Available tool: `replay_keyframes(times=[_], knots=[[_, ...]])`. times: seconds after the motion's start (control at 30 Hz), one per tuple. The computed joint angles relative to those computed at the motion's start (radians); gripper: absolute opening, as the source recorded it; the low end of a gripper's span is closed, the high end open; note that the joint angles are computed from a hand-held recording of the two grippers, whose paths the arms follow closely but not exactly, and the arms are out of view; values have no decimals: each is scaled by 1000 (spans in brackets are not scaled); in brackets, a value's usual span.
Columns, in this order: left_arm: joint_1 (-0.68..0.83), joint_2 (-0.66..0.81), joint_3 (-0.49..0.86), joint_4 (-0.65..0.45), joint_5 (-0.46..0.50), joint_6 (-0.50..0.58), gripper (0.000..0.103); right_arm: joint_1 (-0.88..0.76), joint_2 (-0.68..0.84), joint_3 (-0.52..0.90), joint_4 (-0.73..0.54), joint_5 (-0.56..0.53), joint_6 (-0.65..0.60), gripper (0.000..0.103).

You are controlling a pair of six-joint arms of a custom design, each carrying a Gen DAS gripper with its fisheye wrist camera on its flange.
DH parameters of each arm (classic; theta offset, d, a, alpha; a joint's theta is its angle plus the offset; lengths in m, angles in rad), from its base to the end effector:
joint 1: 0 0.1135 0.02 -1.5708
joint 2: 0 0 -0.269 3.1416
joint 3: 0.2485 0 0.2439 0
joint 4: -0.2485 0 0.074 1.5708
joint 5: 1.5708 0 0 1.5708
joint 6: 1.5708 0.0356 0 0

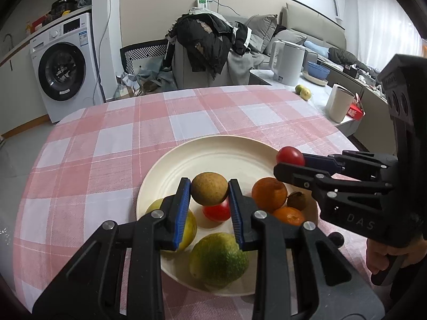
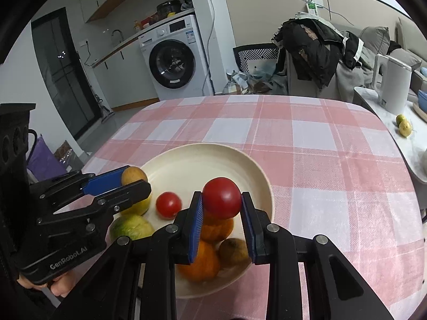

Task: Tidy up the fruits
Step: 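Lower the brown fruit and tomato onto the plate with both tools and release, then move the right tool to a dark plum and grasp it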

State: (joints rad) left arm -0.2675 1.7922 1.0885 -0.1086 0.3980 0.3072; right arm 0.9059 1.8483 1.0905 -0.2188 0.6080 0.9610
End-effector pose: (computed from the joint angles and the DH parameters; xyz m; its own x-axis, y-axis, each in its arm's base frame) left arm 0.3547 -0.1115 0.1912 -0.5158 0.4304 -0.7407 0.6890 0.7222 -0.0602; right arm 0.2408 0.2742 0.1678 -0.6605 0.2480 -0.7086 0.1622 0.9687 0.1879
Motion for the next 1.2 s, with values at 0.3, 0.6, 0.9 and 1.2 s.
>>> replay_keyframes(times=[0.3,0.6,0.9,1.2], knots=[[-26,48,38,6,-41,-11,26,-35,28,5,-5,-14,10,29],[-25,64,57,-9,-39,-27,26,-32,53,23,-16,-10,18,30],[26,-55,-64,91,-28,-61,70,71,-14,29,-175,152,84,68],[146,-234,-238,65,84,13,102,190,-114,-59,-279,189,259,103]])
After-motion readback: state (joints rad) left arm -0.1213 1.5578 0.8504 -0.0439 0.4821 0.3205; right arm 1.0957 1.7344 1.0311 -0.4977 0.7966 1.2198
